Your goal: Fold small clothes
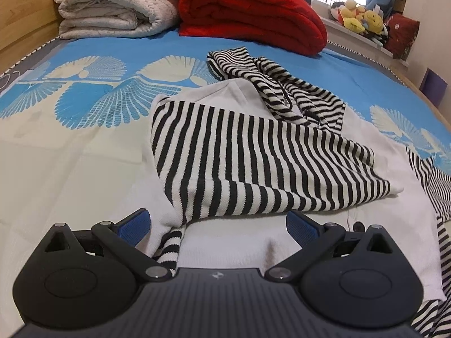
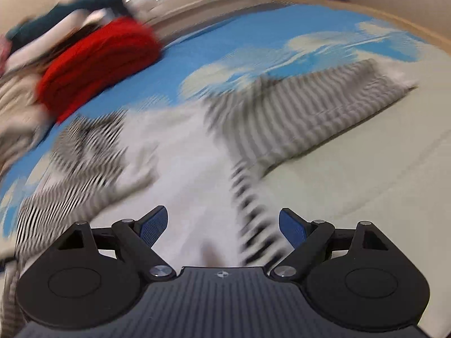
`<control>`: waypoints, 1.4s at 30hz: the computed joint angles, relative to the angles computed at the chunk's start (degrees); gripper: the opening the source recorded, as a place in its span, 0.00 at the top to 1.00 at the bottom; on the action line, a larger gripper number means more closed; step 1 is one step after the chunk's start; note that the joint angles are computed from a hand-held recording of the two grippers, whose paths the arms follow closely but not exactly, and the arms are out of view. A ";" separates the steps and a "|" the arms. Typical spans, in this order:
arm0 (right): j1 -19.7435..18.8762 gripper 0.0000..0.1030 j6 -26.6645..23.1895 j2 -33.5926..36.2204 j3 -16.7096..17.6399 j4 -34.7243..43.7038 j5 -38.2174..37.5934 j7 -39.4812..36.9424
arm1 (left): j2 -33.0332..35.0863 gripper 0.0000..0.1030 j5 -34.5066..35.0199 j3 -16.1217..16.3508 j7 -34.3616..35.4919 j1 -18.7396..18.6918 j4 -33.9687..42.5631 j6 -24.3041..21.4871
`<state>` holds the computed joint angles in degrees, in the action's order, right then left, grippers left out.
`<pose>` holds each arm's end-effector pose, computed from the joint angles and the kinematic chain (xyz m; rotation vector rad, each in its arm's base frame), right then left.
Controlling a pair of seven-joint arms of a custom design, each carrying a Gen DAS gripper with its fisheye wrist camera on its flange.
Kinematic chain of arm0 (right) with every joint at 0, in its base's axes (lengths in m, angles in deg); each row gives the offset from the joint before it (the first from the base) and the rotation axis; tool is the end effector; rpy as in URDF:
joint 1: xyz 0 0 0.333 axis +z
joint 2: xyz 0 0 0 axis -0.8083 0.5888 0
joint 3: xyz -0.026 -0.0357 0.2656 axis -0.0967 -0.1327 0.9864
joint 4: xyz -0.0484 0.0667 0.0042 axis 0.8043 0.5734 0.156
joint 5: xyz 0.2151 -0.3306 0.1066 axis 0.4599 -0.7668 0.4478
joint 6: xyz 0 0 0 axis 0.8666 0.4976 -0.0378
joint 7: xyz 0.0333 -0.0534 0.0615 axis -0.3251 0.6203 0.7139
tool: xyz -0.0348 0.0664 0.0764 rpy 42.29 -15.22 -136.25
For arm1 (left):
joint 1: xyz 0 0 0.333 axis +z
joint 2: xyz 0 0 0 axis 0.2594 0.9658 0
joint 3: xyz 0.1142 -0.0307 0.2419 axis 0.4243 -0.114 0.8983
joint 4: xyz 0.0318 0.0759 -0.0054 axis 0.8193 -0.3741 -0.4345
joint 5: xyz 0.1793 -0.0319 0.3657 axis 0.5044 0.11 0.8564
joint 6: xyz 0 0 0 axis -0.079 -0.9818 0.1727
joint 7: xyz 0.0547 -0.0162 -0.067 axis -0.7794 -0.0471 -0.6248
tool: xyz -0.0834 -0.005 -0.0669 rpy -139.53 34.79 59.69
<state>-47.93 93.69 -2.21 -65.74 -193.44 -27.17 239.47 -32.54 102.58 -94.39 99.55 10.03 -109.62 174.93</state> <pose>0.5209 0.1511 0.4447 -1.1626 2.0577 -0.5395 0.5458 -0.1940 0.4639 -1.9508 1.6835 -0.7140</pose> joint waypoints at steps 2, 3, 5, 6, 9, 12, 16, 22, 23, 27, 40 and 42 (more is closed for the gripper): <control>-3.26 0.15 0.77 0.50 -2.16 1.16 -8.23 12.92 | -0.04 0.00 0.30 0.06 -0.32 0.17 0.02 0.00; -3.21 0.15 -0.05 1.56 -3.90 2.23 -9.57 16.32 | 0.09 0.00 0.84 0.00 -0.67 0.29 0.23 -0.36; -0.19 0.15 -1.64 4.57 -10.14 4.65 -5.88 17.46 | 0.31 0.00 1.75 -0.01 -1.01 0.39 0.58 -1.11; 1.65 0.16 -1.68 6.28 -13.50 5.89 -5.58 19.12 | 0.39 0.00 2.11 0.04 -1.24 0.42 0.73 -1.37; 12.14 0.17 -0.76 11.43 -28.09 9.57 -10.23 26.70 | 0.80 0.00 2.35 0.35 -1.68 0.45 1.23 -1.82; 20.86 0.20 -0.22 16.22 -39.80 12.68 -18.60 38.49 | 1.36 0.00 1.87 0.80 -1.96 0.51 1.85 -2.83; 21.23 0.21 5.16 21.66 -42.88 16.97 -26.61 44.52 | 2.07 0.00 0.54 1.45 -2.34 0.52 2.67 -3.63; 8.46 0.97 -2.72 25.65 -24.58 25.87 -20.70 25.95 | 2.02 0.00 -2.13 2.21 -3.34 0.70 2.82 -2.78; 5.85 0.97 -5.04 25.45 -19.84 28.65 -26.26 26.12 | 1.86 0.00 -1.90 2.22 -3.66 0.85 2.83 -3.09; -3.73 0.97 -6.00 25.78 0.10 37.97 -53.41 32.19 | 0.67 0.00 -1.03 2.37 -5.89 1.77 2.21 -3.04; -2.33 0.35 -3.02 27.56 22.24 29.60 -12.13 -47.39 | -3.71 0.00 -7.08 2.73 -9.50 5.68 -0.82 -2.05; 5.53 0.28 -2.22 20.48 12.23 23.93 -5.08 -43.14 | -3.68 0.00 -7.65 2.48 -8.38 5.83 -0.84 -2.04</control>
<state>-42.40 91.46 18.27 -53.50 -169.51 -32.25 196.33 -36.21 94.92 -91.91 91.17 15.86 -110.46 172.89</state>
